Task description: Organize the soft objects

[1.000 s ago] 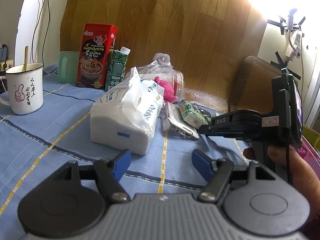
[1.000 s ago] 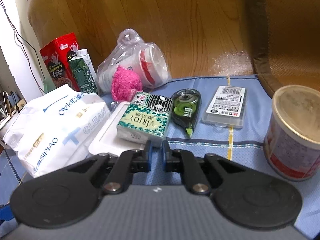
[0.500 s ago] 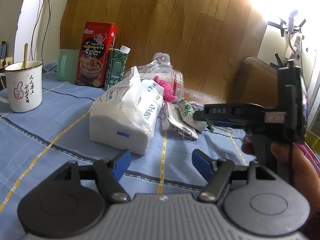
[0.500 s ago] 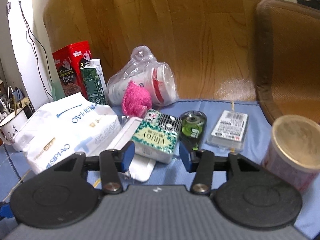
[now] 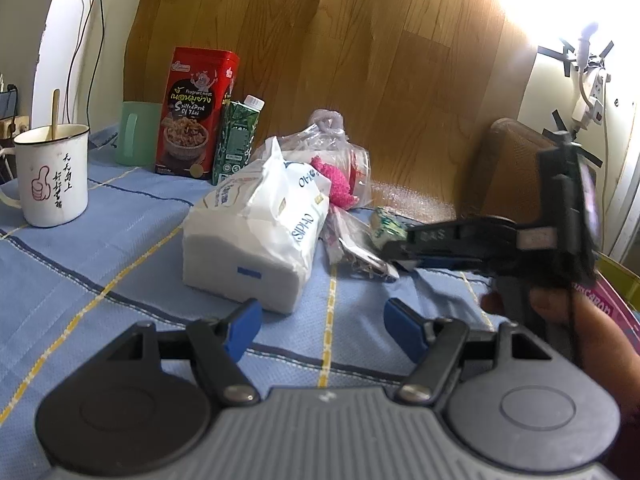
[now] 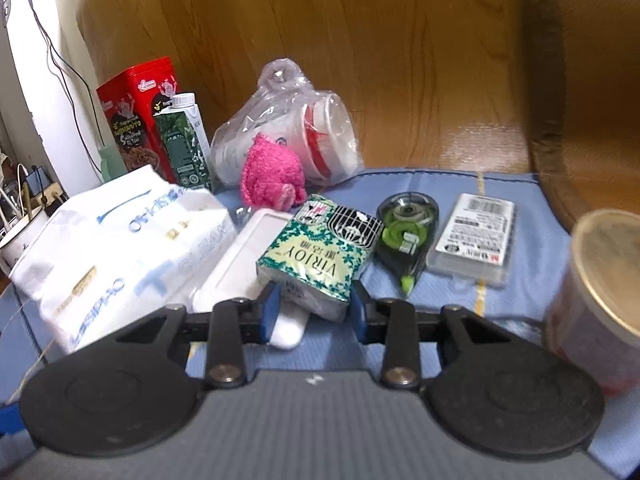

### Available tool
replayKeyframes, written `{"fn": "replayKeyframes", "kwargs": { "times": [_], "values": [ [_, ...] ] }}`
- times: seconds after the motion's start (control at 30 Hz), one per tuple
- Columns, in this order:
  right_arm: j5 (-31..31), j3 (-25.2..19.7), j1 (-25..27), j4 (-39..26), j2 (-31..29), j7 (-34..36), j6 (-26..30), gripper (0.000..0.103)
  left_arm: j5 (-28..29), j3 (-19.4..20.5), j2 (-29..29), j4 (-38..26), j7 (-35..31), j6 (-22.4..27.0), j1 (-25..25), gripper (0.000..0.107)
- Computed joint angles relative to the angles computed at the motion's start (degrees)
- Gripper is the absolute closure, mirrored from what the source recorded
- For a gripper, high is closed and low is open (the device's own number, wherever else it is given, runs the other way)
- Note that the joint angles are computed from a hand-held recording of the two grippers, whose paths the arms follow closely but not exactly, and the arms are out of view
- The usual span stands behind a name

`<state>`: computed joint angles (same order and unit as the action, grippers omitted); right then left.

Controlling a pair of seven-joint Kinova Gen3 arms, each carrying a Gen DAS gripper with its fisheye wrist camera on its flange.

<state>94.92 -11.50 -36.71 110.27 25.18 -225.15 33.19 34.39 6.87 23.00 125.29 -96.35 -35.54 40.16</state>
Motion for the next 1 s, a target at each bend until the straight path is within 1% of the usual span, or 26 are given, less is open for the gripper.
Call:
{"fn": "replayKeyframes", "kwargs": {
  "times": [0.07,0.1,0.17,0.23,0.27,0.3,0.37,0.43,0.5,0.53,0.6,0.63,0.67,0.7,0.73,0.8,0.83,0.87,0.9,0.93,0.97,1.0],
  "values": [
    [-0.2,-0.5,-1.1,2.3,-1.7,-0.1,1.4,0.064,0.3,0.3,0.0,-0.2,-0.4,0.4,-0.3,0.038],
    [-0.7,-0.9,-1.6,3.8,-2.9,0.4,2.0,0.064,1.0,1.7,0.0,-0.2,-1.4,0.2,-1.4,0.038],
    [-0.7,-2.8,-2.8,7.2,-5.5,0.0,3.4,0.064,3.3,6.8,0.4,-0.3,-4.8,-1.0,-5.2,0.038],
    [-3.5,-6.8,-2.9,9.5,-7.2,2.0,6.6,0.064,4.9,12.1,0.9,-0.4,-8.0,-1.8,-9.5,0.038],
    [-5.9,-7.9,-4.6,10.5,-8.0,3.4,8.8,0.064,5.1,14.7,1.1,-0.5,-9.2,-1.8,-11.7,0.038],
    [-8.2,-7.9,-7.2,11.4,-8.6,4.5,11.2,0.064,4.4,17.2,1.2,-0.5,-10.1,-1.0,-14.3,0.038],
    [-12.4,-7.9,-12.5,13.3,-9.7,5.4,15.8,0.064,2.2,21.6,1.3,-1.5,-12.2,3.1,-19.6,0.033],
    [-16.3,-7.7,-17.8,14.7,-10.6,6.0,20.5,0.063,-2.2,26.1,1.6,-2.3,-12.1,7.7,-24.9,0.032],
    [-20.2,-7.1,-23.1,15.2,-10.7,6.3,25.1,0.063,-6.8,31.4,2.3,-3.5,-8.5,12.4,-30.0,0.032],
    [-21.3,-7.4,-24.7,15.5,-10.5,5.4,27.2,0.063,-9.2,34.1,3.2,-4.6,-6.2,14.7,-31.9,0.034],
    [-22.4,-9.5,-25.8,16.6,-10.5,3.0,29.9,0.06,-13.8,38.9,5.6,-7.1,-2.6,19.4,-35.2,0.038],
    [-22.6,-9.6,-26.5,17.1,-10.4,1.6,30.8,0.059,-16.2,40.0,6.3,-8.3,-1.2,21.7,-35.7,0.042],
    [-22.6,-9.6,-27.0,17.6,-10.4,0.3,31.2,0.056,-18.5,40.1,6.9,-9.8,0.0,24.0,-35.1,0.047],
    [-22.1,-9.5,-27.2,18.3,-10.6,-1.0,31.1,0.052,-20.8,39.1,6.9,-11.4,1.6,26.4,-33.7,0.048],
    [-21.5,-9.6,-27.3,19.0,-10.7,-2.3,31.2,0.05,-22.9,37.1,6.6,-12.9,3.9,28.7,-31.5,0.051],
    [-20.1,-9.5,-27.1,20.0,-10.5,-4.6,30.7,0.046,-27.6,35.4,7.2,-16.2,8.3,33.2,-28.9,0.055],
    [-19.2,-9.5,-26.8,20.5,-10.4,-5.5,30.3,0.046,-29.9,35.0,7.7,-17.8,10.6,35.3,-27.9,0.058],
    [-18.1,-9.5,-26.5,21.1,-10.2,-6.6,29.8,0.047,-32.2,34.3,8.2,-19.4,12.9,37.6,-26.7,0.065],
    [-17.4,-9.8,-26.5,22.0,-10.4,-7.9,29.3,0.049,-34.4,32.6,8.9,-21.0,15.3,39.3,-24.4,0.069],
    [-16.7,-10.0,-26.6,22.4,-10.2,-8.9,29.6,0.062,-36.1,31.2,8.6,-21.5,17.3,40.1,-22.9,0.069],
    [-16.8,-10.2,-26.8,22.3,-10.0,-8.9,30.5,0.062,-37.0,28.9,7.8,-21.7,18.6,40.0,-20.5,0.07],
    [-17.0,-10.4,-27.2,22.3,-9.9,-9.3,31.5,0.063,-37.0,27.6,7.4,-22.3,19.2,40.5,-19.0,0.07]
  ]
}}
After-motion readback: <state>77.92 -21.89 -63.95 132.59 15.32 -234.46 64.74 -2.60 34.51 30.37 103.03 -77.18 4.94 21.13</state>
